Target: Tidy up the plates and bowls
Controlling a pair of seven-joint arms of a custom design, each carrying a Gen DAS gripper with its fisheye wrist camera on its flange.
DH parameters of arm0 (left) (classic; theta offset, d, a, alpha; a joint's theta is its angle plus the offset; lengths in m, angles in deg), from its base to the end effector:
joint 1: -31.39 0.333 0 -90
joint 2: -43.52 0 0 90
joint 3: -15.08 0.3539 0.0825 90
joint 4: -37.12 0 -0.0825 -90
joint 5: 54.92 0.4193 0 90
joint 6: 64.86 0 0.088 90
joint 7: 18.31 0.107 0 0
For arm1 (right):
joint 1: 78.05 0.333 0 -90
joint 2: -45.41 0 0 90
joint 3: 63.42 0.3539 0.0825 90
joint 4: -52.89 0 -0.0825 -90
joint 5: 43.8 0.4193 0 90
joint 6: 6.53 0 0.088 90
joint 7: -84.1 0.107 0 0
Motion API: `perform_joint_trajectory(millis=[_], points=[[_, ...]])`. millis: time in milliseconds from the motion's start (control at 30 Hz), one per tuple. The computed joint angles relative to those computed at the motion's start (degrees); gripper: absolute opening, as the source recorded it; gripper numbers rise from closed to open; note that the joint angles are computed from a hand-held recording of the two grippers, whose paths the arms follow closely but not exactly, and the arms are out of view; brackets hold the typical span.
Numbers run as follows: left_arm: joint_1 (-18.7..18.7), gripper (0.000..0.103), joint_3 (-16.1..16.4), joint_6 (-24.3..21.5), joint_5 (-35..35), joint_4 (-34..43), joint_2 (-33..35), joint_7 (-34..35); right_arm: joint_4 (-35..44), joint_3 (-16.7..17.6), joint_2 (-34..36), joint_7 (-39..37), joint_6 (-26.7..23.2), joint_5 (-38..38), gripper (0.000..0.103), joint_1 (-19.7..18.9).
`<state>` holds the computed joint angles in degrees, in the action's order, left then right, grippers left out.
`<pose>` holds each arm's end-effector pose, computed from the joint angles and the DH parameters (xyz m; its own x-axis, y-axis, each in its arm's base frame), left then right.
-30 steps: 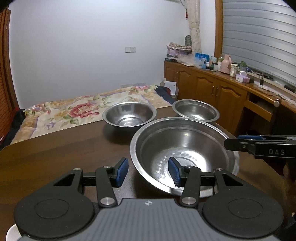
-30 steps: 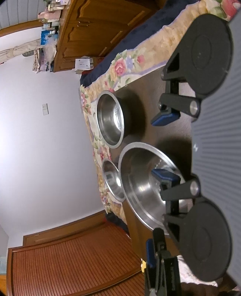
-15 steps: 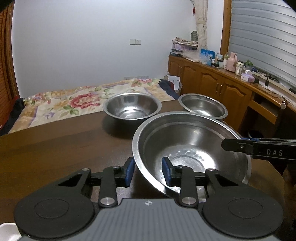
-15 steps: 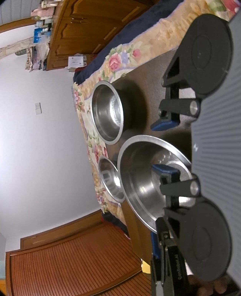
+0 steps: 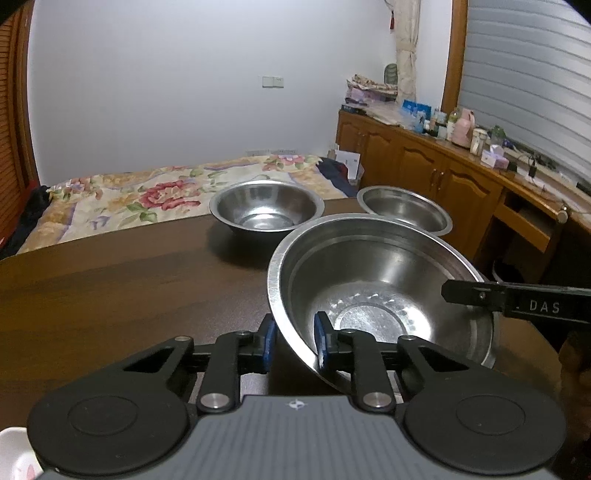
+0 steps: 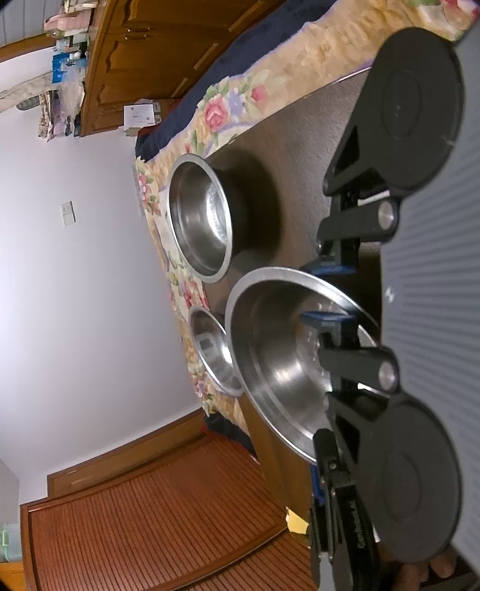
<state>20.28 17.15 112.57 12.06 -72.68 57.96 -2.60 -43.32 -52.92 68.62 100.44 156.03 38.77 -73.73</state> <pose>0.6504 -0.1828 0.4513 -0.0512 -0.9961 0.0717 -0.5798 -0.0288 -0.8143 0.7280 0.1206 0.4349 0.3910 -0.8524 -0.3472 -0.5850 0.0611 -0.8087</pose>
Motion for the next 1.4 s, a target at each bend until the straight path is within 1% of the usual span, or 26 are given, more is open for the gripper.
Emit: perform_joint_trajectory(millis=[100, 200, 267, 300, 400, 500, 633, 700, 800, 967, 1067, 1133, 1267, 1300, 1400], points=[[-0.2, 0.023, 0.3, 0.5, 1.8, -1.0, -1.3, -1.1, -0.8, 0.2, -0.9, -1.5, -0.4, 1.5, 0.020, -0.3], [1.0, 0.024, -1.2, 0.2, -0.3, -2.7, -2.7, 0.9, -2.3, 0.1, -2.7, -4.9, -0.8, 4.5, 0.020, -0.3], [1.7, 0.024, -1.9, 0.3, -1.9, -3.9, -3.7, 2.3, -3.3, -0.5, -3.9, -5.5, -2.1, 5.9, 0.020, -0.2], [1.7, 0.024, -1.8, 0.5, -1.5, -4.3, -4.2, 1.9, -3.6, -0.8, -4.4, -5.8, -2.5, 6.3, 0.020, 0.1], [1.6, 0.024, -1.6, 1.2, 1.3, -5.6, -5.6, -0.6, -4.8, -1.7, -5.7, -7.8, -3.3, 8.0, 0.020, 0.8], [1.8, 0.024, -1.9, 0.4, 6.7, -6.3, -6.8, -5.1, -5.9, -2.6, -6.8, -8.7, -4.3, 9.5, 0.020, 1.3], [3.7, 0.024, -3.6, 0.4, 11.3, -7.1, -7.9, -8.9, -7.0, -3.6, -7.5, -9.9, -5.4, 10.6, 0.020, 2.0], [4.4, 0.024, -4.1, 0.7, 15.5, -7.4, -8.6, -13.6, -7.4, -3.9, -7.7, -9.9, -5.7, 10.5, 0.020, 2.3], [5.8, 0.024, -5.4, 1.0, 19.4, -8.1, -9.6, -17.8, -7.8, -4.3, -8.0, -9.1, -6.7, 9.9, 0.020, 2.5], [8.0, 0.024, -6.8, 2.4, 23.8, -9.2, -10.7, -22.8, -8.9, -4.5, -8.6, -10.1, -7.6, 10.7, 0.020, 2.6], [8.8, 0.024, -7.3, 2.9, 23.3, -10.1, -11.2, -22.0, -9.3, -4.7, -8.6, -10.0, -7.9, 10.3, 0.020, 2.8], [9.1, 0.024, -7.6, 3.2, 21.7, -10.9, -11.6, -20.6, -9.7, -4.7, -8.7, -9.8, -8.1, 10.0, 0.020, 2.9], [9.4, 0.024, -7.8, 3.7, 21.6, -12.3, -12.4, -20.5, -10.6, -4.8, -9.2, -9.4, -8.6, 9.8, 0.020, 2.9], [9.5, 0.024, -7.9, 3.7, 20.7, -12.7, -12.6, -19.8, -11.0, -4.8, -9.5, -9.5, -8.7, 9.9, 0.020, 2.9], [9.6, 0.024, -8.1, 4.0, 15.5, -14.1, -12.8, -14.6, -12.1, -5.0, -10.2, -9.6, -9.1, 9.9, 0.020, 3.0]])
